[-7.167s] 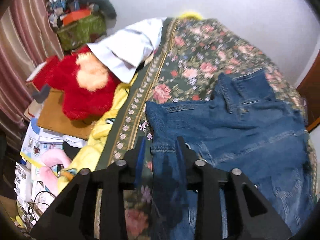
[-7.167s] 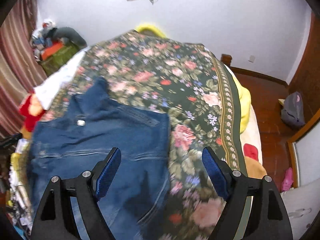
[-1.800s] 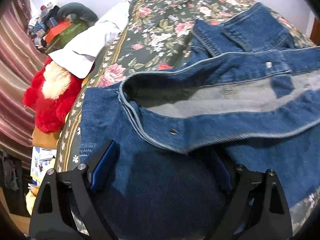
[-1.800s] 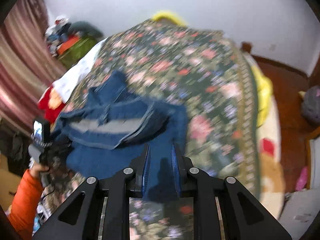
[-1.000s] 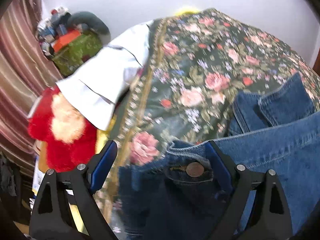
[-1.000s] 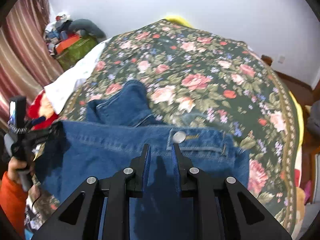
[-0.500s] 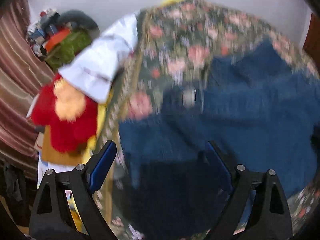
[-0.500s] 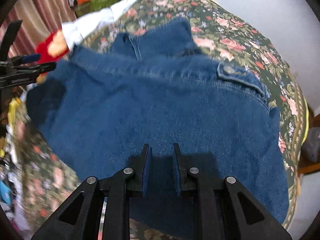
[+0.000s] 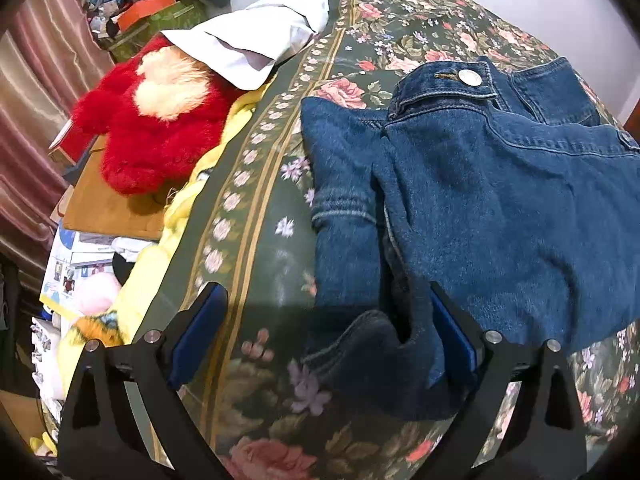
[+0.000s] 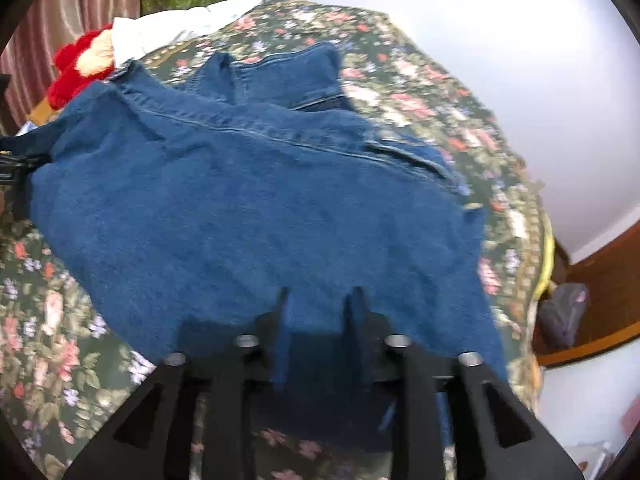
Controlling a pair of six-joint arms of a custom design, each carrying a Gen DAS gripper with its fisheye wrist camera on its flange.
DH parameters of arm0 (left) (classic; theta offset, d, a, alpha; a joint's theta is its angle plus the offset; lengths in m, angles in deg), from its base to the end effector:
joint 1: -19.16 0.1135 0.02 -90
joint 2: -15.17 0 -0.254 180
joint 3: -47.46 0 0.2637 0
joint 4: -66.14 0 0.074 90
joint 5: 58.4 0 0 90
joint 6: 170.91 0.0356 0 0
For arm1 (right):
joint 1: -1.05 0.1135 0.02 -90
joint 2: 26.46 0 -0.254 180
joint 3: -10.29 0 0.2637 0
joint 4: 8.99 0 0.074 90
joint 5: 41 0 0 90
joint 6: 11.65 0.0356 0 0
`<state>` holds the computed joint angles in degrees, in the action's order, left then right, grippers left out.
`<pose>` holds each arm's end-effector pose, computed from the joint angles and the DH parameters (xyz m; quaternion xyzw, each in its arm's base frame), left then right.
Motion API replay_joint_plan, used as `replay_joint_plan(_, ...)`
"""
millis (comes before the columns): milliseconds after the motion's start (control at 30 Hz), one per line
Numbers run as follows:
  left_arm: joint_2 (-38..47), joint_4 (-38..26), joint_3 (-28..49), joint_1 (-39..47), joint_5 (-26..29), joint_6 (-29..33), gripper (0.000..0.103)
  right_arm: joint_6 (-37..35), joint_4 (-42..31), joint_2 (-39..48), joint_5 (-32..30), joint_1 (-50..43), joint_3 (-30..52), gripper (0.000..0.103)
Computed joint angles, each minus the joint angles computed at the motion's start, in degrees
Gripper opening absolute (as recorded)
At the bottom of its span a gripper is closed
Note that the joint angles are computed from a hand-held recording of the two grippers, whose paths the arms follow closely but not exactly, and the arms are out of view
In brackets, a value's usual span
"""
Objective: Fold large clothes
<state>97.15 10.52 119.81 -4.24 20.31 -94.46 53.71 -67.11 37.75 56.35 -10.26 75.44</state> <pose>0.2690 -0.1088 0.2220 0.0624 0.9702 0.0235 0.2327 0.2270 -0.0500 0.2547 -0.0931 0.9529 -0.1455 0.2492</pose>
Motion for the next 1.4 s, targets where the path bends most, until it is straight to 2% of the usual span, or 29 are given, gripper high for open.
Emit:
replay_joint_plan(67,-1.5,-0.1,-1.2,-0.1,-0.4,-0.3,0.099,-2.0,1.8,-2.8,0.7,-2.1,-1.7,0.087)
replay_joint_plan(100,-2.0,-0.1,-1.5,-0.1,-0.4,-0.3,0.099,-3.5,0.8,-2.9,-1.3,-4.9,-1.2,0.088)
replay_joint_plan(300,-4.9,-1.4,-1.2,2.1,-0.7,-0.1,0.098,-8.9,-3.7,0.6,-9.3,-19.4,2.4,0.089)
replay_joint_plan(333,-5.1,-1.7,-0.9,2.2,-2.0,-0.6,0.098,-9.4,-5.4,1.5,-11.9,-22.2,3.6,0.089)
replay_joint_plan(400,-7.0,-2.8,-1.2,3.7,-0.5,-0.9,0.098,-9.8,-9.3,3.8,-16.5,-27.4,6.8,0.089)
replay_joint_plan(533,-10.1,-5.1,-1.6,2.2,-3.2,0.0,0.098,-10.4,-13.7,3.7,-21.0,-33.2,8.9,0.089)
replay_joint_plan(667,-13.2,-7.4,-1.1,0.9,-4.3,-2.6,0.098,-10.6,-16.1,0.4,-22.7,-34.8,9.4,0.089)
replay_joint_plan(733,-15.3,-8.3,-0.5,0.6,-3.7,-4.8,0.098,-10.6,-16.8,-0.6,-23.2,-34.0,10.4,0.089)
replay_joint_plan(900,-18.7,-9.4,1.7,1.4,2.0,-10.8,0.098,-9.2,-18.1,-6.2,-23.7,-28.8,11.1,0.089)
replay_joint_plan(1000,-20.0,-7.9,0.7,1.0,5.9,-15.3,0.098,-6.8,-17.6,-8.7,-23.2,-23.7,10.7,0.09)
replay_joint_plan(1133,-19.5,-7.1,-0.7,-2.7,4.7,-21.0,0.098,-1.4,-15.5,-10.9,-20.4,-14.8,9.1,0.09)
replay_joint_plan(1233,-19.0,-4.7,-3.3,-4.7,5.9,-26.7,0.098,3.3,-13.1,-10.9,-17.6,-7.8,7.3,0.096)
replay_joint_plan(1400,-17.4,2.1,-8.8,-7.0,11.2,-36.0,0.098,8.0,-7.3,-7.2,-11.7,2.2,3.0,0.097)
